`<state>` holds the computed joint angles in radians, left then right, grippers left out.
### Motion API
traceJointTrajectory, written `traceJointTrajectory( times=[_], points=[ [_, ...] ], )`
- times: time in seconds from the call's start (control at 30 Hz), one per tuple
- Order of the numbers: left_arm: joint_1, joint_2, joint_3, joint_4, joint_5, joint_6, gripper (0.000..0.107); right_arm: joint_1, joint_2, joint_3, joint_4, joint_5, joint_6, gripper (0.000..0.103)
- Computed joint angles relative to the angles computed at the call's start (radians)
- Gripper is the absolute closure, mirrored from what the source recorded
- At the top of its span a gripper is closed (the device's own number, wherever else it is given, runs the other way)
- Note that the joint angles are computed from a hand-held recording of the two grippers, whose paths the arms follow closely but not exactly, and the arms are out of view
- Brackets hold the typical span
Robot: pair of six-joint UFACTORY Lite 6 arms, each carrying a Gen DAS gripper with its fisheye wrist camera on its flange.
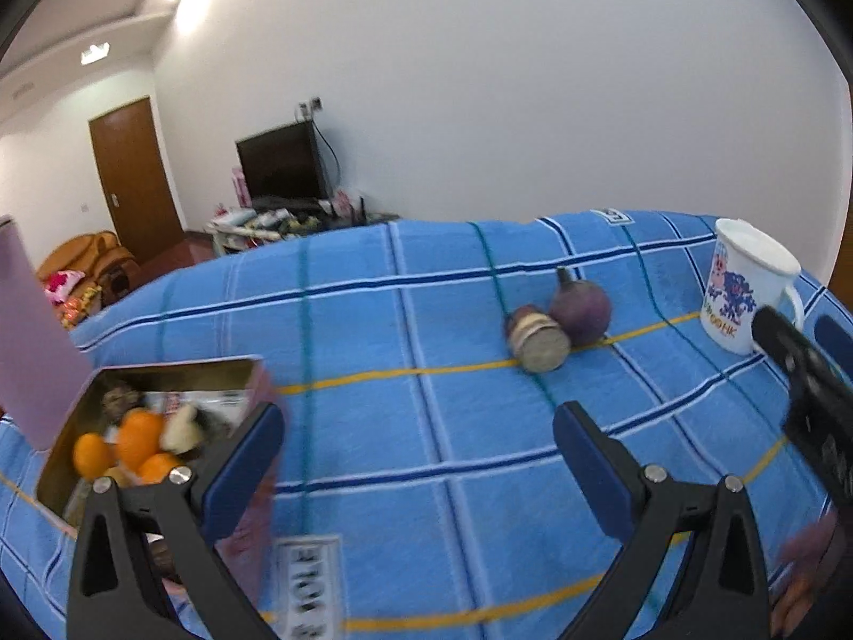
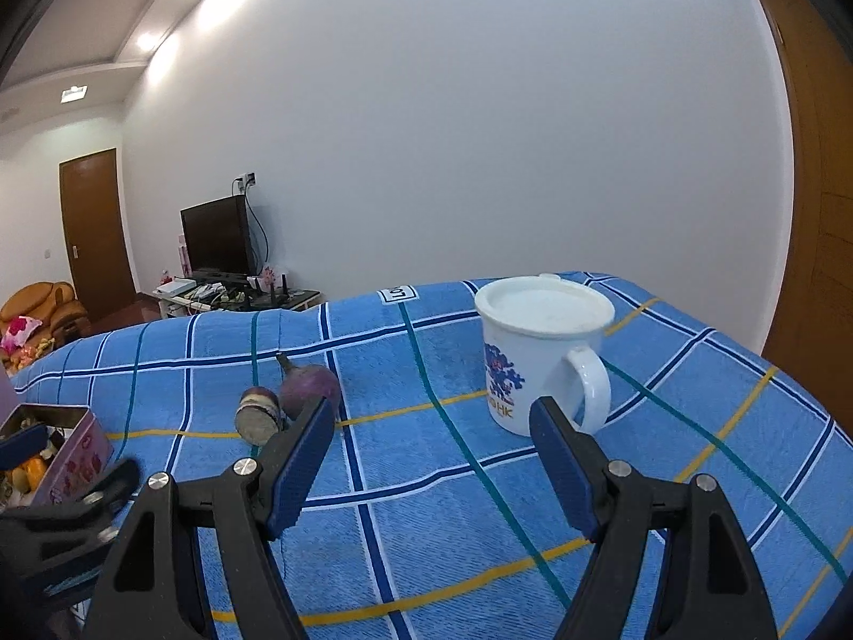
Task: Organize fruits
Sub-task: 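Move both open grippers from the tin toward the purple yam piece and root, then grasp the cut purple yam piece with the left gripper while the right gripper grasps the purple root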
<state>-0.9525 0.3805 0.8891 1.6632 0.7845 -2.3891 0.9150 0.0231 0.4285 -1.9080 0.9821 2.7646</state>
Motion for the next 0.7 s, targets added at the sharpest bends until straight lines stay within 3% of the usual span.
traceJointTrajectory(
  times=[0.13,0.3,0.43,0.6,0.7],
  points=[
    [0.055,0.145,0.2,-0.03,-0.106,0.106,0.007,-0.048,-0.015,-0.004,-0.048,-0.061,0.015,0.026],
    [0.084,0.282,0.396,-0.097,-0.156,0.23,0.007,-0.169,-0.021,0.0,-0.127,-0.166,0.071,0.026],
    [0.119,0.418,0.605,-0.255,-0.193,0.434,0.012,-0.245,-0.054,-0.025,-0.192,-0.241,0.144,0.026],
    [0.175,0.572,0.851,-0.512,-0.208,0.716,0.017,-0.262,-0.094,-0.057,-0.23,-0.258,0.186,0.026],
    [0.204,0.615,0.909,-0.622,-0.215,0.823,0.035,-0.258,-0.095,-0.057,-0.237,-0.266,0.185,0.026]
  ],
)
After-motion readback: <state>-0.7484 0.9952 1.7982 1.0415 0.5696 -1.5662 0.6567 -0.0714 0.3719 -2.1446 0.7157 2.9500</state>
